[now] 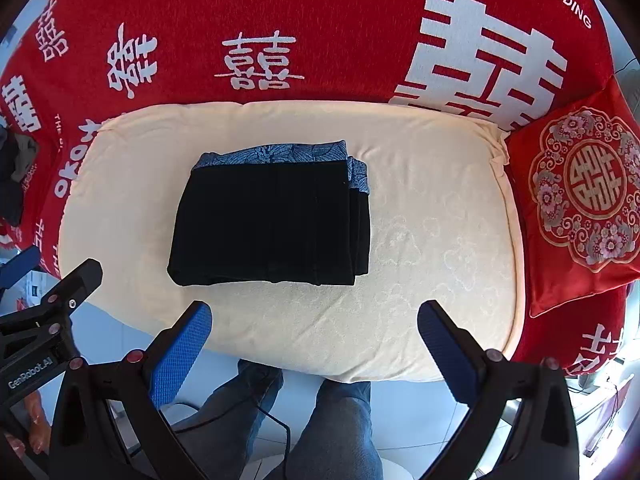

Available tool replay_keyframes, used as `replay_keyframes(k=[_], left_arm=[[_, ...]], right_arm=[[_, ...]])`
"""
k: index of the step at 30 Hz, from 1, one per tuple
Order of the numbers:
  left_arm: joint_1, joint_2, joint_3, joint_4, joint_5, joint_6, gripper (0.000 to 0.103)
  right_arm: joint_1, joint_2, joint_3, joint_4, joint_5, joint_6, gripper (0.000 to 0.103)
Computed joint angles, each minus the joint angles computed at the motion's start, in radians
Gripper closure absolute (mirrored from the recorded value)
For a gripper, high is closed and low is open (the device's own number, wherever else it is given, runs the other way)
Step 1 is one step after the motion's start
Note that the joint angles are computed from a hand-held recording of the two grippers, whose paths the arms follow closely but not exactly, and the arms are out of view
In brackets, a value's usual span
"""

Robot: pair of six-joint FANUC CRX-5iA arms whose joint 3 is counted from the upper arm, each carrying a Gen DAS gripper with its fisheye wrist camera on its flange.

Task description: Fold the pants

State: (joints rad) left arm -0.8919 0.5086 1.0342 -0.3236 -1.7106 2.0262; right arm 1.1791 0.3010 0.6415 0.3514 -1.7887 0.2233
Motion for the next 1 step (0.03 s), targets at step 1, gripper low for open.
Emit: replay_keyframes(k=[1], left_arm=[[0.004, -0.009, -0.015, 0.017, 0.019, -0.003, 0.002]], right_arm=[[0.0, 0.001, 0.0, -0.001, 0.0, 0.0, 0.0]])
